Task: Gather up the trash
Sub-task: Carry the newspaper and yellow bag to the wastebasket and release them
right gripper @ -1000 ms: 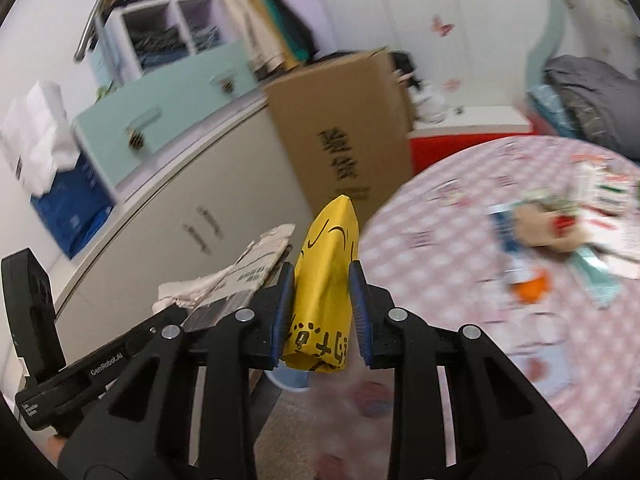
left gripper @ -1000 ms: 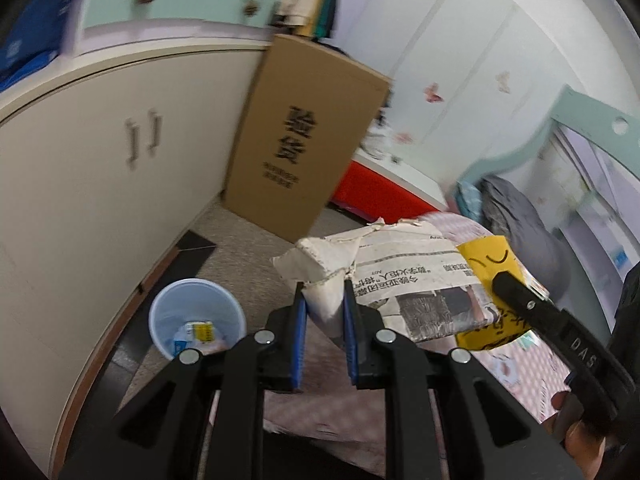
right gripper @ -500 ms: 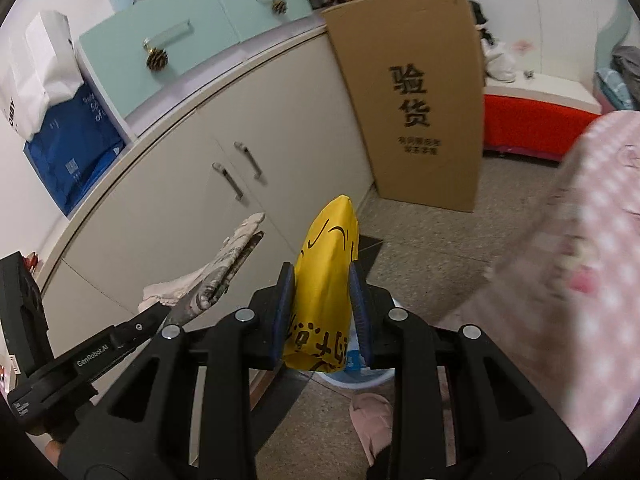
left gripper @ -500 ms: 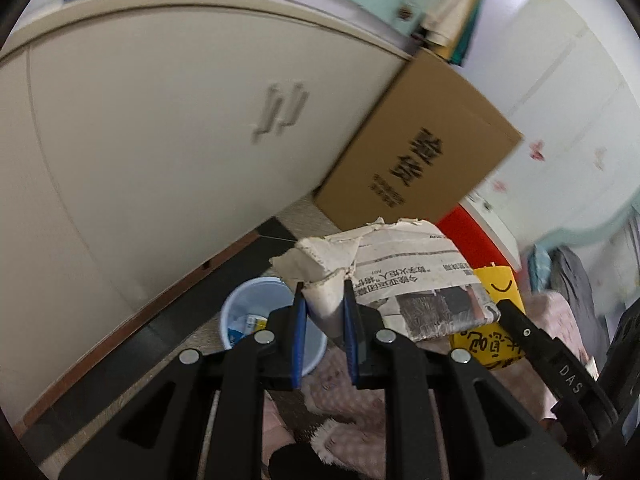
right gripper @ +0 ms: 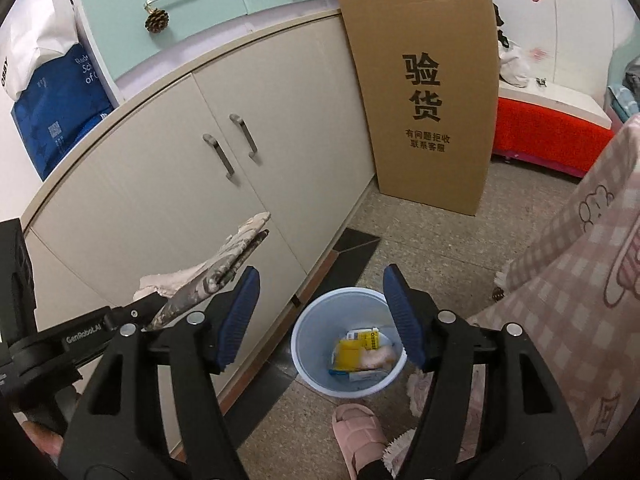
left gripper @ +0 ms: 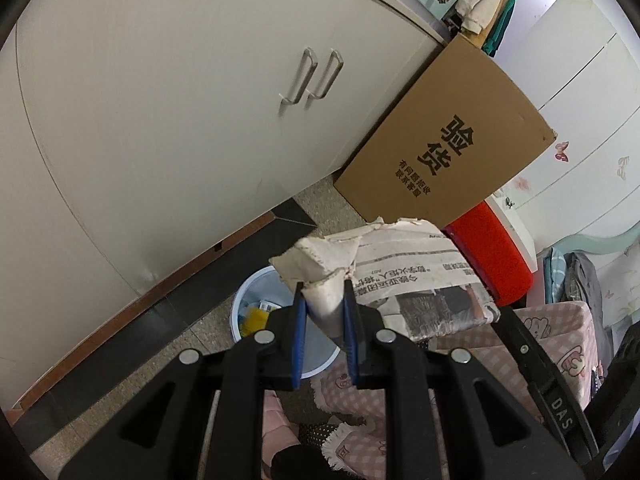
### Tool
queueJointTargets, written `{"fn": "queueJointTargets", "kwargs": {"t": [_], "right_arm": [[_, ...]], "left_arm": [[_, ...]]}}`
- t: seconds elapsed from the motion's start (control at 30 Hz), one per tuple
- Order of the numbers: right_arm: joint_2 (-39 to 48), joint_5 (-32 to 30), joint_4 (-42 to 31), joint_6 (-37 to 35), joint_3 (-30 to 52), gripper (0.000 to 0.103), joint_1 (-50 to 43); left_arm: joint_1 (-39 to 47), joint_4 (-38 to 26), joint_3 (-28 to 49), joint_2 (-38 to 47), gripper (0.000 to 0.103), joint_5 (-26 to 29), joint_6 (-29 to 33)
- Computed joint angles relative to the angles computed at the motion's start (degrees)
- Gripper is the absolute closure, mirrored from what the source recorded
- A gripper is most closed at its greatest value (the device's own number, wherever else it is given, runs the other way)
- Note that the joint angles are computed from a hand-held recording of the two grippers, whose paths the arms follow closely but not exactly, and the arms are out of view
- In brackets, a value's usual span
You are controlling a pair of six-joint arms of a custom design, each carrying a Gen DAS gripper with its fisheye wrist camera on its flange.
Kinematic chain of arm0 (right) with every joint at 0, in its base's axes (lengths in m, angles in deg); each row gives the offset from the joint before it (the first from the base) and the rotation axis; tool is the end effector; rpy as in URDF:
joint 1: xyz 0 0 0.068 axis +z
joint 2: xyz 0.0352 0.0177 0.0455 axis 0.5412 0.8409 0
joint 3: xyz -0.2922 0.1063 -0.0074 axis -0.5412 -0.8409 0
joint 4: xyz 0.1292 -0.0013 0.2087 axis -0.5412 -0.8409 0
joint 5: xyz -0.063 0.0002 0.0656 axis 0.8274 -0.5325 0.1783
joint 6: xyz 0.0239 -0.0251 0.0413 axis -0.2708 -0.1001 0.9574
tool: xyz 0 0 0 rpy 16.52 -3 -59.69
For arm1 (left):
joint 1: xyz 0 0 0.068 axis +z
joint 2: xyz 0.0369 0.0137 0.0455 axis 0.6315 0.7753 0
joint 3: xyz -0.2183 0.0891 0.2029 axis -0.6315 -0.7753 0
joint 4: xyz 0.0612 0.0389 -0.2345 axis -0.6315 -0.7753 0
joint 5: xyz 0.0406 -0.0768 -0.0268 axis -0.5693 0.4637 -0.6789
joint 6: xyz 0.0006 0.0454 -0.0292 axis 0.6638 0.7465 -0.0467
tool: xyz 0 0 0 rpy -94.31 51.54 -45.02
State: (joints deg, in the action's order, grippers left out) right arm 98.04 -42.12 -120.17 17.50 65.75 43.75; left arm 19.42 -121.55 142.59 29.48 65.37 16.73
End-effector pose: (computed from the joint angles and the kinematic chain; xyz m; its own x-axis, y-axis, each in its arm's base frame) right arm 0.3143 0.0786 0.4497 -0.6825 -0.2905 -0.6707 -0.5868 0.7649 0.2658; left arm 0.1838 -0.0524 0.4256 -0.3976 -0.7824 -0.4793 -0.6797 0.6021 -0.4190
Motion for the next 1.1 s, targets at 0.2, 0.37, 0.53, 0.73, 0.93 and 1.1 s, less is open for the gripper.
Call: {"fn": "queueJointTargets", "kwargs": {"t": [0.2,0.37,0.53,0.73,0.93,1.1], "right_arm": [[-0.8,-0.2,-0.2,-0.2,0.1,0.036,-1.4],[-1.1,0.5,0.5,0.6,0.5,0.034,-2.6],[-0.4,0.4,0.2,1.4,1.8,0.034,-3.4],[-1.0,0.9,1.7,1.8,1.6,0.032,-3.7],[-1.7,1.0,3.1,2.6,0.2,0.032,-4.7],[-1.5,0.4,1.6,2.2,1.0,0.032,-5.8]], "left_arm": [[-0.2,1.7,-0.6,1.3,0.087,0.7,0.0],[0.7,2.9,-0.7,2.4,0.087,1.5,1.3],[0.8,3.6,0.1,4.1,0.087,1.9,2.2],[1.0,4.2,2.5,7.2,0.087,1.9,3.9],[2.9,4.3,5.3,10.8,0.067,3.9,6.6],[2.4,3.7,6.1,11.9,0.036,3.5,5.1]]}}
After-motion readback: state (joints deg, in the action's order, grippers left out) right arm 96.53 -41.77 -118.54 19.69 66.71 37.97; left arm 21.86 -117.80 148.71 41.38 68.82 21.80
